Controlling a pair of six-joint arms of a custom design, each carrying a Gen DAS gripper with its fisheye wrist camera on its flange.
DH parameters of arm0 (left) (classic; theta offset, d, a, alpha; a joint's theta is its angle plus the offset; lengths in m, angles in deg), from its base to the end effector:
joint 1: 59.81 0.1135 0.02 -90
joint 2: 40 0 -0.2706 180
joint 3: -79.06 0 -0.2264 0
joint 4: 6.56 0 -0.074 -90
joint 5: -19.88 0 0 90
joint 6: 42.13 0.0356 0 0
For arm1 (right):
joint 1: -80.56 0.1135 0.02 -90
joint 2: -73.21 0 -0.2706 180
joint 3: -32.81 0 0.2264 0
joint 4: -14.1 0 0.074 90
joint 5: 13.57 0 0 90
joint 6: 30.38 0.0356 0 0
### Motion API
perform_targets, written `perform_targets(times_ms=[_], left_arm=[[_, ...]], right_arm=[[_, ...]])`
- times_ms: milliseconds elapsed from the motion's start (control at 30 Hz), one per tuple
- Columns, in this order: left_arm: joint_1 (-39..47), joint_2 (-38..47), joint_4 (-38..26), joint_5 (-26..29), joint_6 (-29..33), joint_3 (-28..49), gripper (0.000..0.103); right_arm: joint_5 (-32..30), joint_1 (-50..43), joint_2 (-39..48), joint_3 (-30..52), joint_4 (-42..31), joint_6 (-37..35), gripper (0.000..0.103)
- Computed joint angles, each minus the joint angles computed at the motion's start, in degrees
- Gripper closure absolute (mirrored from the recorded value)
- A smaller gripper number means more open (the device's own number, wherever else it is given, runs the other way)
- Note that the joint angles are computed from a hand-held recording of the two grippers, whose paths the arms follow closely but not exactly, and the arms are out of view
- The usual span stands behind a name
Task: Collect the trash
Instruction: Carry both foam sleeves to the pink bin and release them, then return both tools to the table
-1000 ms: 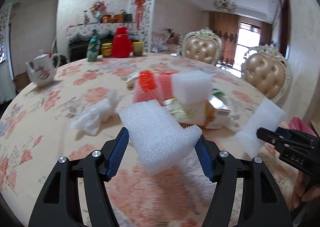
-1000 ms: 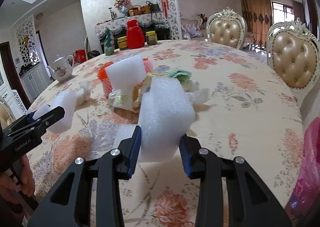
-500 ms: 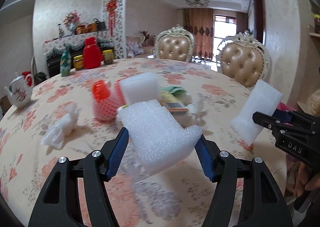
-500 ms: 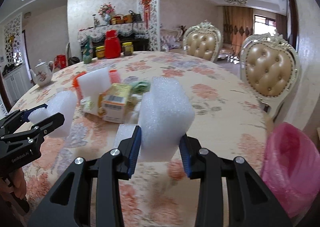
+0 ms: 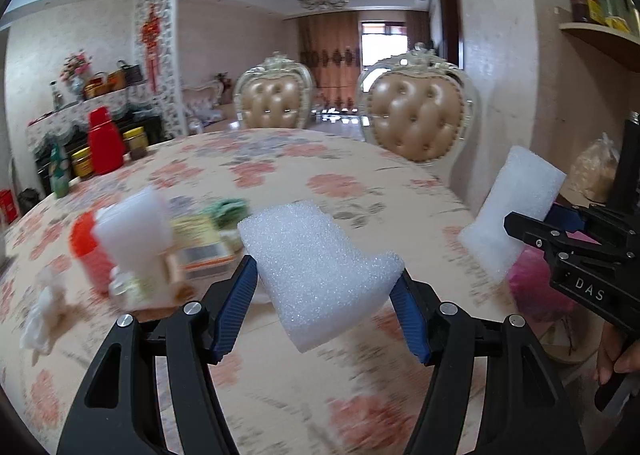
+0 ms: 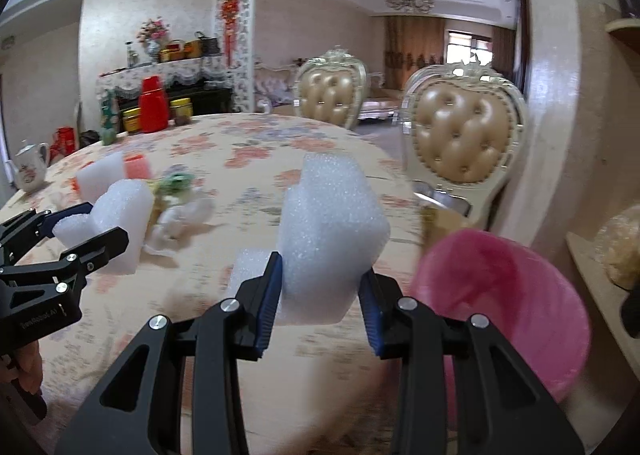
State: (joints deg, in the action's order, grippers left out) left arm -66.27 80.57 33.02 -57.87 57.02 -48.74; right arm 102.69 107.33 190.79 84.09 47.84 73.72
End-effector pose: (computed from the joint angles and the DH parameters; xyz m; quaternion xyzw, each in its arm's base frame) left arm 0.3334 -0.0454 0.0836 0.1700 0.8405 -0.0799 0.5082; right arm 0.2978 0.1326 0.0890 0.0143 0.8609 -0.0233 0.5081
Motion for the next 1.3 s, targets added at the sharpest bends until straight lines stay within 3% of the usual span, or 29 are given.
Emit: perform_targets(times_ms=[500,833,1033,1100,1167,1200,1300], left_arm=[[-14.6,4.0,-9.7,0.1,-1.3,14.3,0.041],[-22.4,10.9,-21.3,4.8,-3.3,30.8,0.041],[-26.6,14.3,-24.8,5.7,-2.9,38.3,0.040],[-27.4,15.1,-26.3,6.5,-2.9,40.3,0.038],[-28.3,16.5,-27.4,6.0,-3.1,42.8,0.021],[-28.6,16.9,-27.0,5.4,-3.5,43.4,0.017],[-28.8,17.2,-26.0,3.5,-3.2,43.2,0.017]], right_arm=[[-1.1,-17.2,-4.0,-14.0,11.4,-3.0,0.067],[-6.4,-29.4,-1.9,-16.9,16.3,-6.1,0.066],[-10.8,-33.8,1.3,-17.4,19.1,-6.3,0.064],[-12.6,-35.3,2.5,-17.7,20.1,-6.2,0.058],[-13.3,-36.0,3.0,-18.2,20.9,-6.1,0.039],[-13.5,-36.5,3.5,-19.0,22.7,-5.9,0.036],[-13.3,-36.9,3.5,-20.5,24.4,-5.8,0.036]])
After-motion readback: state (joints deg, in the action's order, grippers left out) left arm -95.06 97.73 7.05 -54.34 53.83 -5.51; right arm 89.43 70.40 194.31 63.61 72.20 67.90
